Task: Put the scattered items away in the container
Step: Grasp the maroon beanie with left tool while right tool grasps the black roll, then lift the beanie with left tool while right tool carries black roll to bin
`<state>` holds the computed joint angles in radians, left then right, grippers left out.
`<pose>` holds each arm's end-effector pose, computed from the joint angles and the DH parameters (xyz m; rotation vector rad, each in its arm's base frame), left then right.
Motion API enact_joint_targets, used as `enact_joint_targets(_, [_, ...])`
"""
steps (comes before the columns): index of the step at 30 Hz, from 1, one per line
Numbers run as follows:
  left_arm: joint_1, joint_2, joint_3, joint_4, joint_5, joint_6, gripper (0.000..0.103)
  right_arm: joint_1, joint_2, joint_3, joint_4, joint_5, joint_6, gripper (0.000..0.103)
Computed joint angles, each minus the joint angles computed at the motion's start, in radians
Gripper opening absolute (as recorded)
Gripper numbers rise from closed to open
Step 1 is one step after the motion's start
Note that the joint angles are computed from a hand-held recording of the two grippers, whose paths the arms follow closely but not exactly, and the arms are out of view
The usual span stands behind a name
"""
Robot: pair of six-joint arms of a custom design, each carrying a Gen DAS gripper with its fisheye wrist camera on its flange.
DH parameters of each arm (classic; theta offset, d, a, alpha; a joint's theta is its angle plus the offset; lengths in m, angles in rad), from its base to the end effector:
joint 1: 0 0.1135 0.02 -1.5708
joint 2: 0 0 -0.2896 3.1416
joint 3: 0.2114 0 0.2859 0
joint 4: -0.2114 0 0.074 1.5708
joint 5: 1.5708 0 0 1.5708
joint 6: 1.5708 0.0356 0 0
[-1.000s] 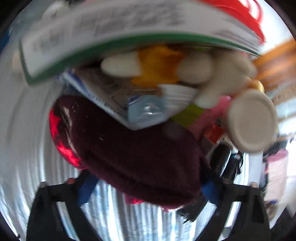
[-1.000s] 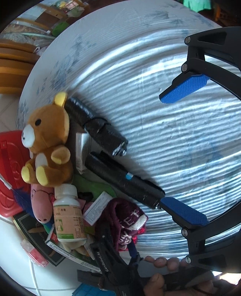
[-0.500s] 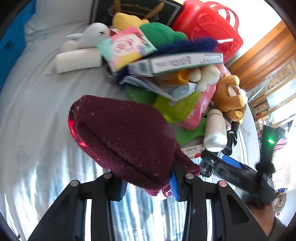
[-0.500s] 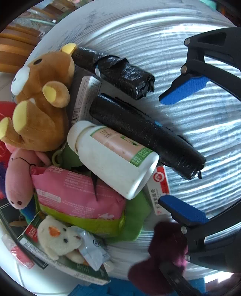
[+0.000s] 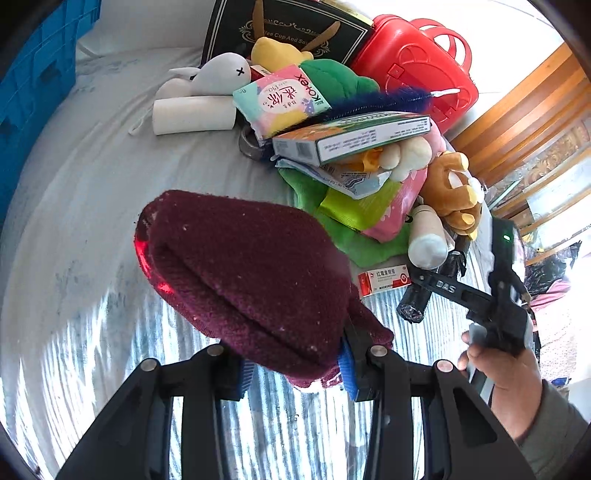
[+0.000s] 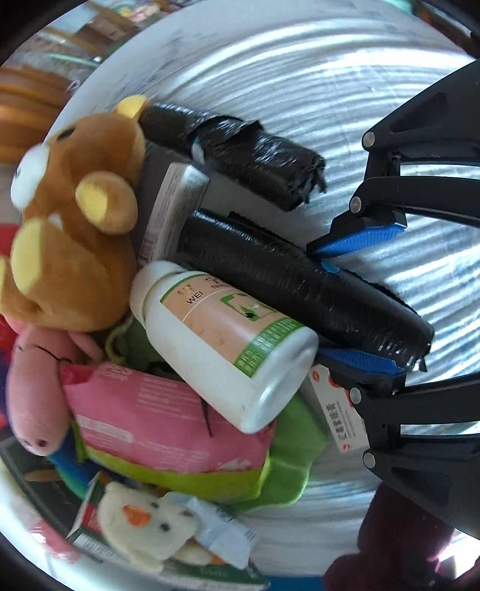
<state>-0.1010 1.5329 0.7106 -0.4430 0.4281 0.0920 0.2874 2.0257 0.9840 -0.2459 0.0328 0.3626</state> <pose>0.2723 -0.0425 0.1374 0.3602 2.7563 -0.6059 0.3559 0.1040 0.0574 0.1143 2.8593 0.0858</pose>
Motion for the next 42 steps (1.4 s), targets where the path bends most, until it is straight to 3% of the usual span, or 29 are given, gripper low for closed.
enact_joint_targets(3, [0.005, -0.019, -0.006, -0.006, 0.004, 0.005, 0.036, 0.027, 0.022, 0.021, -0.018, 0.037, -0.017, 0.049])
enact_joint_targets(7, [0.022, -0.069, -0.013, -0.035, 0.015, 0.021, 0.036, 0.024, -0.015, -0.044, 0.005, 0.008, -0.004, 0.04])
enact_joint_targets(19, [0.09, -0.229, 0.004, -0.183, 0.064, 0.074, 0.036, 0.028, -0.335, -0.324, 0.045, -0.069, 0.04, 0.034])
enact_joint_targets(26, [0.117, -0.306, 0.023, -0.257, 0.082, 0.094, 0.036, 0.0, -0.488, -0.311, -0.089, -0.084, 0.024, 0.034])
enact_joint_targets(31, [0.143, -0.361, 0.052, -0.325, 0.104, 0.119, 0.036, -0.087, -0.639, -0.299, -0.223, -0.12, -0.078, 0.034])
enact_joint_targets(42, [0.198, -0.441, 0.136, -0.464, 0.145, 0.2, 0.036, -0.053, -0.86, -0.241, -0.388, -0.097, -0.084, 0.034])
